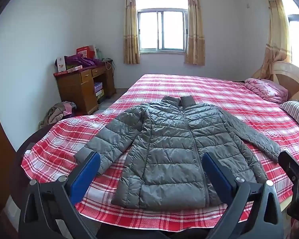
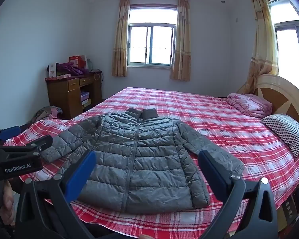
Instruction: Fold large clothes
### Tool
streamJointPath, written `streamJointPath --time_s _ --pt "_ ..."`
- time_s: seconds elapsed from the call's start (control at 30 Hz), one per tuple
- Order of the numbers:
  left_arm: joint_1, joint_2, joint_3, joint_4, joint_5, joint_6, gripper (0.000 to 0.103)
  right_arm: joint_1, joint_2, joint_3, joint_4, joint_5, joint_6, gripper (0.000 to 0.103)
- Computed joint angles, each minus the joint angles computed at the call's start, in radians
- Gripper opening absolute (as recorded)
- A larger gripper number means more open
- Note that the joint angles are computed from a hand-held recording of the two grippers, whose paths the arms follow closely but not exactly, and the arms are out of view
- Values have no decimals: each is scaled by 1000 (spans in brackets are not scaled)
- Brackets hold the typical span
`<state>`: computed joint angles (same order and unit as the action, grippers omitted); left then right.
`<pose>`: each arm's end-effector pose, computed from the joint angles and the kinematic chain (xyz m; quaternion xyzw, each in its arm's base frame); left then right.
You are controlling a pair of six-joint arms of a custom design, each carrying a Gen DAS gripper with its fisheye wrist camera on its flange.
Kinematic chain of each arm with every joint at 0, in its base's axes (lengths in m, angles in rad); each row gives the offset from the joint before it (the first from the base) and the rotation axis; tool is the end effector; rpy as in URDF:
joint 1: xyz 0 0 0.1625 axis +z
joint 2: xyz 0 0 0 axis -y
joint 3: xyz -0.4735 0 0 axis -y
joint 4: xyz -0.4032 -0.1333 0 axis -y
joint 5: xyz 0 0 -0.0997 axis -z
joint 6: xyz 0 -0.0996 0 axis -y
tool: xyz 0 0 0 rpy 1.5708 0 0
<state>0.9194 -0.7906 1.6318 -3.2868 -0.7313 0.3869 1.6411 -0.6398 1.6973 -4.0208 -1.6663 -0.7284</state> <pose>-0.2696 -0.6958 0.2324 0.2605 0.8039 -0.4321 0.3149 0.1722 -0.6827 0.1745 0.2698 -0.7180 0.5944 0.2417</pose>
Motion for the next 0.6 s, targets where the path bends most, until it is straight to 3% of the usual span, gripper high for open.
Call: streamJointPath --time_s 0.1,0.6 --pt "8 -6 -1 2 -14 -41 102 1 -7 2 16 -2 17 103" --pt "9 0 -9 -30 9 -27 102 -8 -1 -1 26 12 21 103"
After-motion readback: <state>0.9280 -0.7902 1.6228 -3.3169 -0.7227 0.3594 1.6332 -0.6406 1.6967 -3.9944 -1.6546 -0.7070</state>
